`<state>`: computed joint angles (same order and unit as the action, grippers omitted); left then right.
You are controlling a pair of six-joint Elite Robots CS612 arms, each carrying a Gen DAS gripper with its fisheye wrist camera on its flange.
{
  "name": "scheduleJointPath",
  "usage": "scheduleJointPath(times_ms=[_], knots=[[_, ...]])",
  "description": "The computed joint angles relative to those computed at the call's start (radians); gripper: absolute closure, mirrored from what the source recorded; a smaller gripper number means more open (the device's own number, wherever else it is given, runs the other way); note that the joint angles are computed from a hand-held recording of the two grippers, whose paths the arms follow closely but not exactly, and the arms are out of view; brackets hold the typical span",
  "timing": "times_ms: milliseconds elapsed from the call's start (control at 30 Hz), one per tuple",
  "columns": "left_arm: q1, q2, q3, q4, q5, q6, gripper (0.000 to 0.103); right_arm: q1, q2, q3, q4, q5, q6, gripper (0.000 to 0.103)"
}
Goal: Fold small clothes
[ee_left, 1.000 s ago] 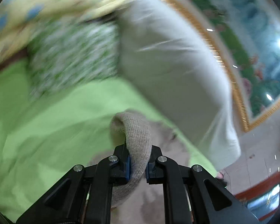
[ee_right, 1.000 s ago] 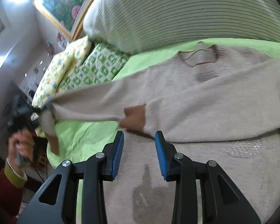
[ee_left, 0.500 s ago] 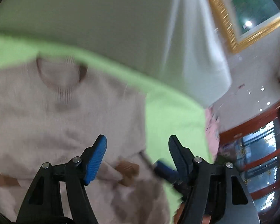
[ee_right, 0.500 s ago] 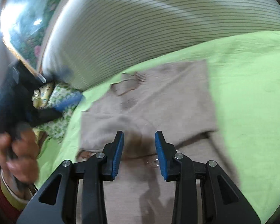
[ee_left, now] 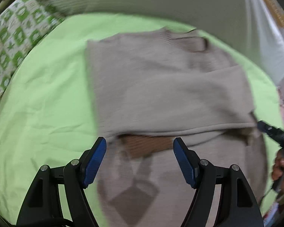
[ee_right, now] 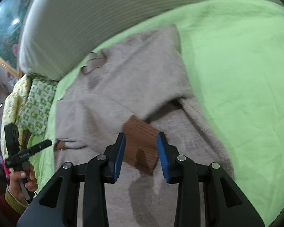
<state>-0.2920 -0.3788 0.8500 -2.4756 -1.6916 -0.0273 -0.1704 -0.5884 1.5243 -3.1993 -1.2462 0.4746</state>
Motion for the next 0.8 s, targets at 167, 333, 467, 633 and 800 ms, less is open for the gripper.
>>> scheduleJointPath(times_ms=[167, 333, 467, 633, 800], knots=[[-0.012, 0.038, -0.031, -0.020, 0.115, 0.018, 0.029, 0.008, 0.021, -0.048, 0.080, -0.010, -0.001, 0.058], [-0.001, 0.087, -0.103, 0.020, 0.126, -0.191, 0.028, 0.027, 0.038, -0.090, 0.169, -0.034, -0.078, 0.067], [0.008, 0.086, -0.094, -0.025, 0.155, -0.344, 0.036, 0.034, 0.018, -0.084, 0.113, -0.047, -0.156, 0.095], [0.025, 0.058, -0.037, -0.063, 0.157, -0.441, 0.044, 0.035, -0.013, -0.136, -0.033, -0.015, -0.287, 0.095], [0.041, 0.044, 0.009, -0.111, 0.150, -0.510, 0.044, 0.026, -0.038, -0.196, -0.106, 0.018, -0.417, 0.096]])
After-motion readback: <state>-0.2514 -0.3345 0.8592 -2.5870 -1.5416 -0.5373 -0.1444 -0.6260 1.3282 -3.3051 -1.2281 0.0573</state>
